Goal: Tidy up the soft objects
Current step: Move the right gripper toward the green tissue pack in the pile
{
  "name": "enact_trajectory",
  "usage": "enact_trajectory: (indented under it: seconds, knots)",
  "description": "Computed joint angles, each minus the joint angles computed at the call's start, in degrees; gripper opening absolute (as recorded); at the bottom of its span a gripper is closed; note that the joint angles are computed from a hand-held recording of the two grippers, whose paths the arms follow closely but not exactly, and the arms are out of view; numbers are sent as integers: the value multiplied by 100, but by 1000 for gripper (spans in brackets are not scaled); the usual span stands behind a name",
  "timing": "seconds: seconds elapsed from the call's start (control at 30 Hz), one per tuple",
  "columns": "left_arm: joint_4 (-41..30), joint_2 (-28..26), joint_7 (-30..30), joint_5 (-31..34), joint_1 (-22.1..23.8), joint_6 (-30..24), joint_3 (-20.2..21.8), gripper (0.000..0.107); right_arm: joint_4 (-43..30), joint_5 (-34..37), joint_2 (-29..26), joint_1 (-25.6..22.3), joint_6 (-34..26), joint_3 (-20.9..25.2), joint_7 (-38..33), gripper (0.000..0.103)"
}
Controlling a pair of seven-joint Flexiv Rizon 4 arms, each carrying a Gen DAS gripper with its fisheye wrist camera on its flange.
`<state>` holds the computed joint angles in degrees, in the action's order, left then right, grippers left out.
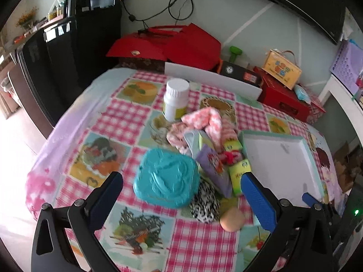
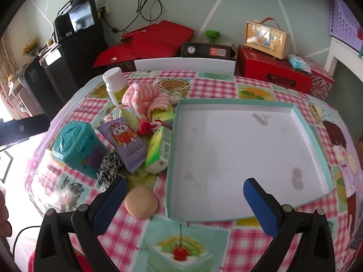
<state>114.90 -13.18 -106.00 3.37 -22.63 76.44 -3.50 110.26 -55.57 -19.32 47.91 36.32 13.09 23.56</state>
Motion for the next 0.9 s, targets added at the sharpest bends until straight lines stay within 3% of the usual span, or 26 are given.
enact_trajectory:
  seconds: [0.17,0.27,0.43,0.6,0.9]
  knots:
    - [-402,-196,-38,-36,-24,-238,20,103,-38,-76,-126,-153,398,-114,-95,101]
    - [-577,-401,337,-564,179,-455,-294,103,-31,-70,-196,-276,751,-180,-165,94]
    - [-1084,-752,239,-747,30,-1032,-232,103,-90,109,-263,-397,1058,-258,-403,86]
    - [-1301,-1026,266,-979,29,-1053,-314,103,-125,92,-197,-521,1294,-384,-521,86]
    - [-1804,-1479,48,-813,-182,-1100,-165,103,-121,57,-283,-628,1580,-436,-672,86]
